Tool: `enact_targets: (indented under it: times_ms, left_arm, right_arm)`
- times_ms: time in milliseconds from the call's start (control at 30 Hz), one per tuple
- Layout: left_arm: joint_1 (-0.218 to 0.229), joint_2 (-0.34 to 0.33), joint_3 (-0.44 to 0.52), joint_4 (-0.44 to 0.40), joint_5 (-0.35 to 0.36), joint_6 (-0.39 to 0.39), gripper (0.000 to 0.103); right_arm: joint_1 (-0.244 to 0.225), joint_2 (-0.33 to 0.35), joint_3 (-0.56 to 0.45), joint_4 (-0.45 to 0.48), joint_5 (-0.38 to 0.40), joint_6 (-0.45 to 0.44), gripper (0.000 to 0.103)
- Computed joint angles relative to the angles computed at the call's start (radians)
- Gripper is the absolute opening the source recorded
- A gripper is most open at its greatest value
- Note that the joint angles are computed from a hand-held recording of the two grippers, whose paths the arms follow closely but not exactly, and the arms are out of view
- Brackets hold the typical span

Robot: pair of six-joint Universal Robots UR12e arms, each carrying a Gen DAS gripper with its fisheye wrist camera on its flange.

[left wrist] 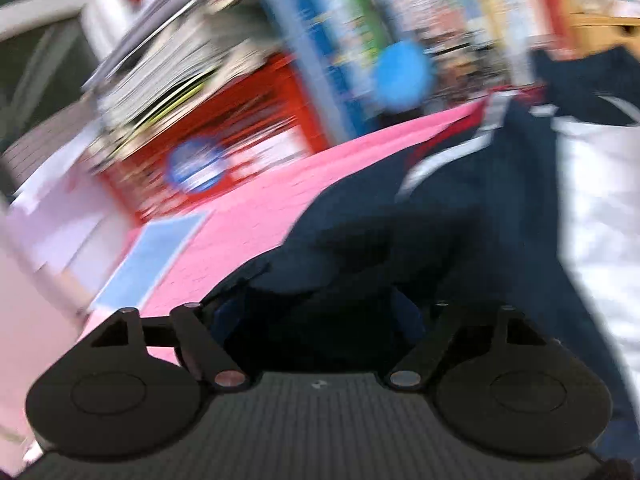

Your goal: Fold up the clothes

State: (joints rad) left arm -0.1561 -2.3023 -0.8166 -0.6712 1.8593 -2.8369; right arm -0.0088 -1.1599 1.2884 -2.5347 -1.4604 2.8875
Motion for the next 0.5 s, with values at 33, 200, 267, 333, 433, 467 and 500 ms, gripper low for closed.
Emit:
enact_targets:
  times_ms: [33,200,267,333,433,467,500]
  left_arm:
    - [0.002,0.000,0.013,-0.034,0.013,-0.038,0.050]
    - [0.017,0.083,-0.096,0.056,-0.143,-0.089,0.054]
    - [0.010,0.111,-0.134,0.108,-0.223,-0.047,0.056]
    - [-0.002,0.131,-0.161,0.137,-0.313,0.005,0.063]
    - [-0.025,0.148,-0.183,0.156,-0.438,0.090,0.070]
    - [-0.035,0.146,-0.188,0.161,-0.449,0.126,0.070]
    - [-0.044,0.145,-0.193,0.167,-0.453,0.163,0.070]
  right_arm:
    - [-0.009,-0.004,0.000,0.008,-0.042,0.083,0.056]
    - [-0.128,-0.131,0.167,-0.222,0.046,0.344,0.067]
    - [-0.155,-0.173,0.219,-0.309,-0.068,0.351,0.075]
    - [-0.165,-0.187,0.229,-0.305,-0.228,0.342,0.075]
    - [-0.179,-0.183,0.222,-0.210,-0.354,0.343,0.079]
    - [-0.185,-0.181,0.221,-0.177,-0.375,0.348,0.080]
    - [-0.191,-0.176,0.217,-0.147,-0.370,0.366,0.081]
